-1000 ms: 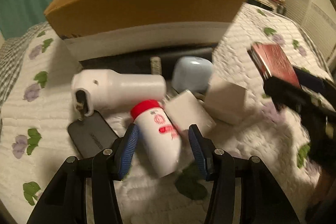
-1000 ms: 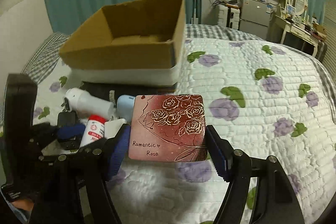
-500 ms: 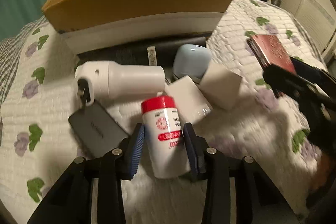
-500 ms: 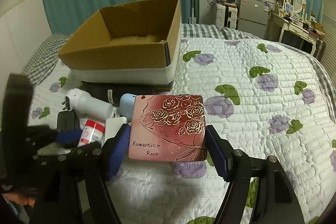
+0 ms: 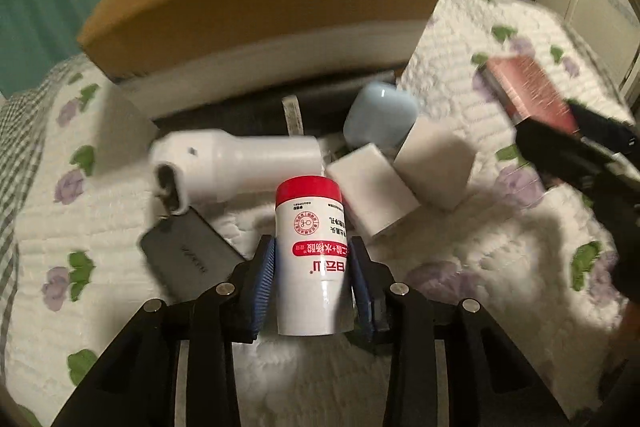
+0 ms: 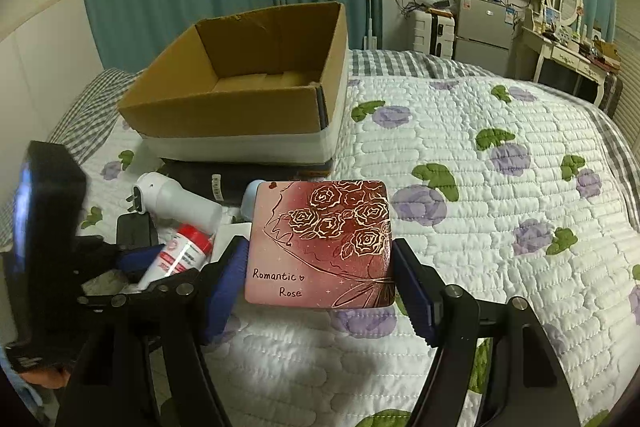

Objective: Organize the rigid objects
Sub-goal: 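Grasp the red-capped pill bottle with the left gripper while the right holds the card, then carry the bottle and card into the box and open both grippers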

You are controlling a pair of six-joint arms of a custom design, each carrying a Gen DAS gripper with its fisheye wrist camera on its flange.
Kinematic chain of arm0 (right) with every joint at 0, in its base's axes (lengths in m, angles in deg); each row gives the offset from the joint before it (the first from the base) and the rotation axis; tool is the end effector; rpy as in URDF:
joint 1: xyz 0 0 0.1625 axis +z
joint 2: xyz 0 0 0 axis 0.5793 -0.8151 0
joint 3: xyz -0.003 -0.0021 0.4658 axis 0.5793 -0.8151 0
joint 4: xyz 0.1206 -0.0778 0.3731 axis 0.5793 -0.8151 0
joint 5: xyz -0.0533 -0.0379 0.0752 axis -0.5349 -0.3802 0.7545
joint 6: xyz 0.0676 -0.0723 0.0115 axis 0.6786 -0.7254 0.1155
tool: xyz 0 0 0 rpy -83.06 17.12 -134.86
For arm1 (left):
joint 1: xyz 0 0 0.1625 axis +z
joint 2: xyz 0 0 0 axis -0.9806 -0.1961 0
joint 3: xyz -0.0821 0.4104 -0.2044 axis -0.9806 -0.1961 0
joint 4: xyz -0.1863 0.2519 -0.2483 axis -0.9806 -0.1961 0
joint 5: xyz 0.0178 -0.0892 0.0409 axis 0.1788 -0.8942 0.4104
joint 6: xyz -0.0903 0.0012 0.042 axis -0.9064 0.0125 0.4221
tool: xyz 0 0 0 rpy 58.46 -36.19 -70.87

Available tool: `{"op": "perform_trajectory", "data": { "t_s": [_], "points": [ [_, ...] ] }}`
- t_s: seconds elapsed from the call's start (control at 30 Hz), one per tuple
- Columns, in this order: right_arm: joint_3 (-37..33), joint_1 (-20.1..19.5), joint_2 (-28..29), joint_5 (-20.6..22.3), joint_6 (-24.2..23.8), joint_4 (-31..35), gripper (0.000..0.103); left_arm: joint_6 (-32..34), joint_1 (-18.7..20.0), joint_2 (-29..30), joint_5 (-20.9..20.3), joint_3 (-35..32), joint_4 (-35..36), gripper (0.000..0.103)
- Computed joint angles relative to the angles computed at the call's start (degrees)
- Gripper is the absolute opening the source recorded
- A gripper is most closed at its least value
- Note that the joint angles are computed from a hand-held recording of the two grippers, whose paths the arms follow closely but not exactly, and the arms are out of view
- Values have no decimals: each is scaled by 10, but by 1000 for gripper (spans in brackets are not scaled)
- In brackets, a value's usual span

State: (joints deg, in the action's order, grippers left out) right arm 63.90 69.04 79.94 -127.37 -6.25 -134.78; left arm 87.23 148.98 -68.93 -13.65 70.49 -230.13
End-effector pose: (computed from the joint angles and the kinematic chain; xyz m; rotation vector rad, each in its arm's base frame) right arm 0.2983 -0.8068 -0.0335 0.7245 -2.3719 0.8107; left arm -0.0521 -0.7629 0.2050 0.3854 2.2431 -0.5654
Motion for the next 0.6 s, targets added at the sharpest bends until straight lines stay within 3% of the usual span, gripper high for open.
{"op": "perform_trajectory", "data": {
  "t_s": [0.23, 0.43, 0.6],
  "points": [
    [-6, 20, -8, 11, -30, -19, 71, 36, -39, -41, -17, 32, -98, 36],
    [-82, 34, 8, 36, -66, 4, 71, 89, -51, -38, -33, -46, -110, 36],
    [-195, 33, 53, 55, -74, 65, 71, 124, -29, 24, -32, -185, -71, 36]
  ]
}}
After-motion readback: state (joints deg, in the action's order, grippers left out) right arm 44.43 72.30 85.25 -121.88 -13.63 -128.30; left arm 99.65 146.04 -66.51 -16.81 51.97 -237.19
